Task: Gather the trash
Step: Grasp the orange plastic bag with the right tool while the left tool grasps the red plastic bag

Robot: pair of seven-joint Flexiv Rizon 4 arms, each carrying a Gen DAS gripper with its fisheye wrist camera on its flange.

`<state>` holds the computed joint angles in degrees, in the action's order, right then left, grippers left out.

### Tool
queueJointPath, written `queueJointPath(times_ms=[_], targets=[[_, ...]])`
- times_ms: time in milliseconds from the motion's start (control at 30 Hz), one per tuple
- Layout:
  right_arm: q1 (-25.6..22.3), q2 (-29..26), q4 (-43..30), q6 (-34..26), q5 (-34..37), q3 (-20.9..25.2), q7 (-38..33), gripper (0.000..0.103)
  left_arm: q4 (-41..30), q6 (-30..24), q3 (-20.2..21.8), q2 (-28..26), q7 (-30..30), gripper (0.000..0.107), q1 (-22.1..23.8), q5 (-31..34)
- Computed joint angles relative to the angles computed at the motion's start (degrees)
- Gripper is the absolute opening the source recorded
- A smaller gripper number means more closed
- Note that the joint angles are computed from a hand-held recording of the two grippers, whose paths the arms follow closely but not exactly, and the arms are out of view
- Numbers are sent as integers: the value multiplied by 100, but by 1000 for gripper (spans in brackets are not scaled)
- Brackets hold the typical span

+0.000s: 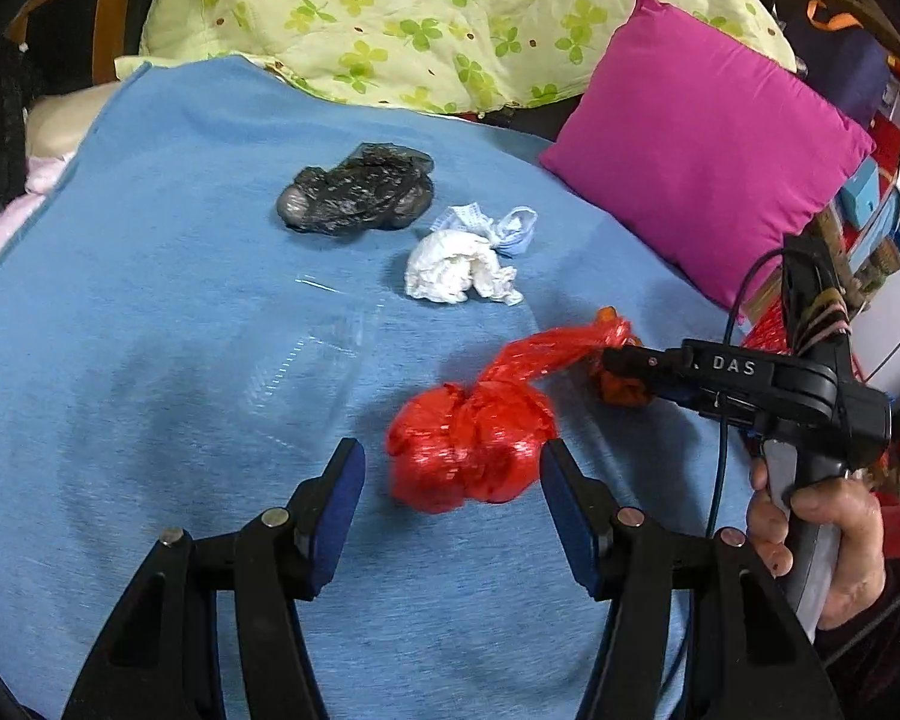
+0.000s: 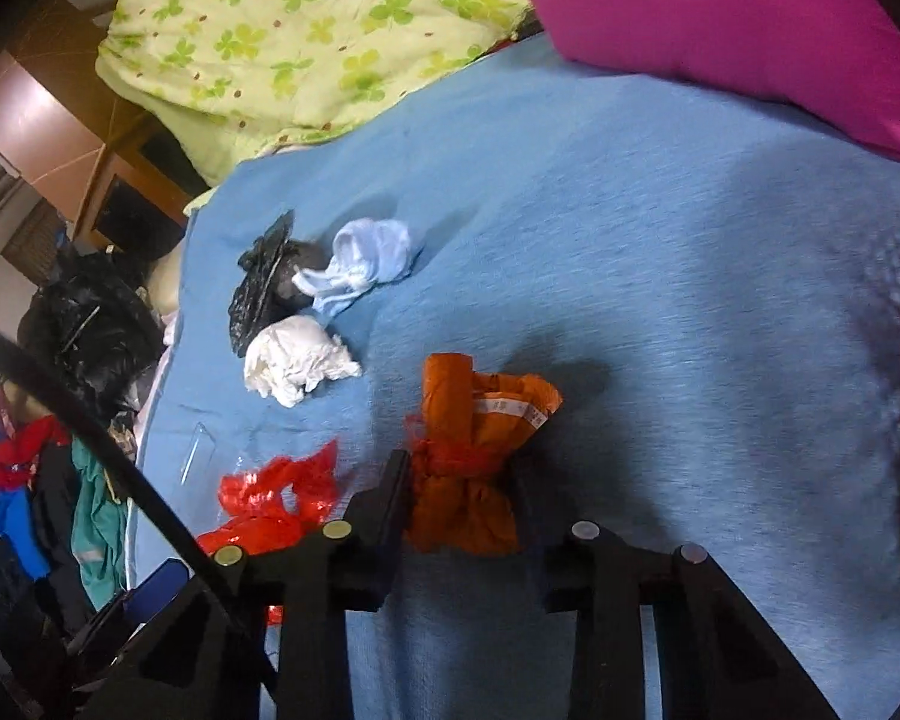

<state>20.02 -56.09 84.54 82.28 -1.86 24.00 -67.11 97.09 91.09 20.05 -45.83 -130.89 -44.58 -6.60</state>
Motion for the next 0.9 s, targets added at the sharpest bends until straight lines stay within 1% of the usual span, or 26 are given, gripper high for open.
queueJointPath(times_ms=[67,167,233,333,500,533,600,633,700,733,833,900], targets=[[-158,58,115,110,71,149,-80,35,-76,-10,-43,-37,8,62,27,-9],[-263,166,292,241,86,206,-140,35,-259,-118,-66,-128,39,62,42,-2],[-404,200,383,228,101,352,-212,35,-392,-257,-33,-196,1,62,28,17],[-436,273,495,263,93,362,-263,35,-583,-437,63,-290,-129,62,-8,127],[-520,328,634,498,25,428,-390,35,-721,-589,-122,-336,-254,62,174,295],[-531,336,652,529,9,429,-388,35,-736,-592,-137,-336,-293,62,189,335],[-525,378,712,596,-29,386,-363,35,-699,-387,-213,-321,-359,62,255,403],[-520,387,730,621,-52,372,-346,35,-702,-331,-138,-333,-419,66,206,410],[-536,394,755,663,-100,386,-325,35,-789,-472,90,-398,-564,74,54,377],[-526,400,769,694,-124,374,-307,35,-845,-554,141,-438,-640,74,29,370],[-467,432,824,826,-222,295,-261,35,-986,-697,-120,-502,-643,74,246,400],[-426,459,878,941,-295,232,-219,35,-1134,-883,-167,-574,-670,74,286,455]])
